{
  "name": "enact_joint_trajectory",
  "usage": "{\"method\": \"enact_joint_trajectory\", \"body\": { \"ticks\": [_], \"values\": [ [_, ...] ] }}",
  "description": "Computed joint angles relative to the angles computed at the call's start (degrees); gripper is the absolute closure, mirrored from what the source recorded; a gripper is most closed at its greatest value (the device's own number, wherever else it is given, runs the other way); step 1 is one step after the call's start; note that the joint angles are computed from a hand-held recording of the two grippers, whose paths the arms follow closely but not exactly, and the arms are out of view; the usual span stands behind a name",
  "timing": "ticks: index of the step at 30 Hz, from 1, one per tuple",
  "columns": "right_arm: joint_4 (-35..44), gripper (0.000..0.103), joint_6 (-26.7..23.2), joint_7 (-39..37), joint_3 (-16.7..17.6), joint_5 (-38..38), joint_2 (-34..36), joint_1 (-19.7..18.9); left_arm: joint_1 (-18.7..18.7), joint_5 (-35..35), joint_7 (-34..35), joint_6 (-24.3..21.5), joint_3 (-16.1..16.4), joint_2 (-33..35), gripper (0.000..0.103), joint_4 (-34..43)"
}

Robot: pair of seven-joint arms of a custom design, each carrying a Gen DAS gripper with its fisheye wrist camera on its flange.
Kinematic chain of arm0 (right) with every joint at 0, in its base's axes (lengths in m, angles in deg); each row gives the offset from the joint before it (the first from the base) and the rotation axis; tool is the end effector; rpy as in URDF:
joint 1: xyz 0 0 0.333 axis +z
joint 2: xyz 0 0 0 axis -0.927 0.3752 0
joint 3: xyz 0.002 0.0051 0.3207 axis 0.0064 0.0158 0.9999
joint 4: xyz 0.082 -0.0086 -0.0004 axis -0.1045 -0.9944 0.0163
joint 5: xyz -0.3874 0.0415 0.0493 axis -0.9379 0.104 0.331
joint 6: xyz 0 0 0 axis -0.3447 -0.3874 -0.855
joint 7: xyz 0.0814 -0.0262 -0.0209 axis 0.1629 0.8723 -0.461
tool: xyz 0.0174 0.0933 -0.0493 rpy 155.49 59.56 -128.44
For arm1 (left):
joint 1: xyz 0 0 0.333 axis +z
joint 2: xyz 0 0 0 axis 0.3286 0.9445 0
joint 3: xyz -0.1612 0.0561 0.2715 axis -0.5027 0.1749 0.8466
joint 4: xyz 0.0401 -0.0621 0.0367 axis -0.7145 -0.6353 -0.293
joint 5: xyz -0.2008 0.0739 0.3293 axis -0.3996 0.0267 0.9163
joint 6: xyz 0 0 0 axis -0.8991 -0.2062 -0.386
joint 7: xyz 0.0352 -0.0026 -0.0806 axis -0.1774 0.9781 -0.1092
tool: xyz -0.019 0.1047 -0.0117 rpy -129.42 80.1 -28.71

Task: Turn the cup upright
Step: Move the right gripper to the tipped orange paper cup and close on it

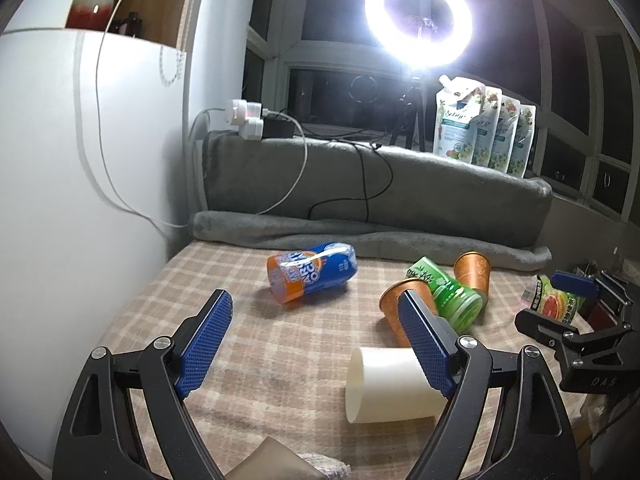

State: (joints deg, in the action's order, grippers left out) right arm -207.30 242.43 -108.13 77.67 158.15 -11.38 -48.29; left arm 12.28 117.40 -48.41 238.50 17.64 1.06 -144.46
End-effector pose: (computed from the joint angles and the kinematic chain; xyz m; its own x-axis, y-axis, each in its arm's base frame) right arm 0.4660 0.1402 0.4292 0.7117 -0.6931 0.1142 -0.3273 -0.4710 -0.8192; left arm 0.3477 -0.1632 0.4134 0.3738 -0.9227 0.0942 -0.3576 -0.2371 -0.9033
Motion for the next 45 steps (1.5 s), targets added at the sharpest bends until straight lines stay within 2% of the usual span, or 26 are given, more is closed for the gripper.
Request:
{"method": "enact_joint_trajectory", "body": {
  "ticks": [8,14,18,25,27,29,32,34,37,45],
  "values": [
    [1.94,0.013,-5.48,13.10,0.38,-21.64,3.02,0.10,0.91,-2.42,1.31,3.40,2.11,-1.81,0.018,-3.16],
    [3.45,0.012,-8.42,17.20,0.94,-32.23,4.90,0.63,2.65,-6.15,3.54,6.66,3.32,-3.32,0.018,-6.00],
    [4.62,0.013,-10.22,20.23,1.34,-38.48,6.30,0.64,3.83,-8.81,5.19,6.99,2.75,-4.90,0.018,-7.82],
    [14.98,0.014,-17.10,42.24,1.19,-51.70,14.02,-0.96,5.55,-11.18,6.19,7.58,2.01,-7.50,0.018,-10.20],
    [19.78,0.022,-20.73,52.09,0.79,-56.71,17.65,-1.09,6.04,-11.52,6.15,7.87,1.94,-8.01,0.018,-10.69],
    [24.69,0.024,-24.45,60.50,0.33,-59.95,21.57,-1.12,6.57,-11.65,6.09,8.17,1.88,-8.44,0.018,-11.02],
    [29.35,0.036,-26.37,68.55,-0.05,-64.56,25.77,-0.50,7.49,-11.08,5.44,9.09,1.90,-8.86,0.018,-11.30],
    [30.50,0.037,-25.28,71.73,-0.26,-67.33,27.29,0.18,7.94,-10.59,5.01,9.46,1.72,-8.90,0.018,-11.28],
    [33.55,0.037,-26.77,76.37,-0.64,-70.10,30.02,0.62,8.29,-9.65,4.41,10.05,1.64,-8.92,0.018,-11.29],
    [35.46,0.037,-27.67,79.64,-0.49,-75.53,31.64,2.08,8.51,-7.88,2.98,10.51,1.68,-8.65,0.018,-10.96]
  ]
}}
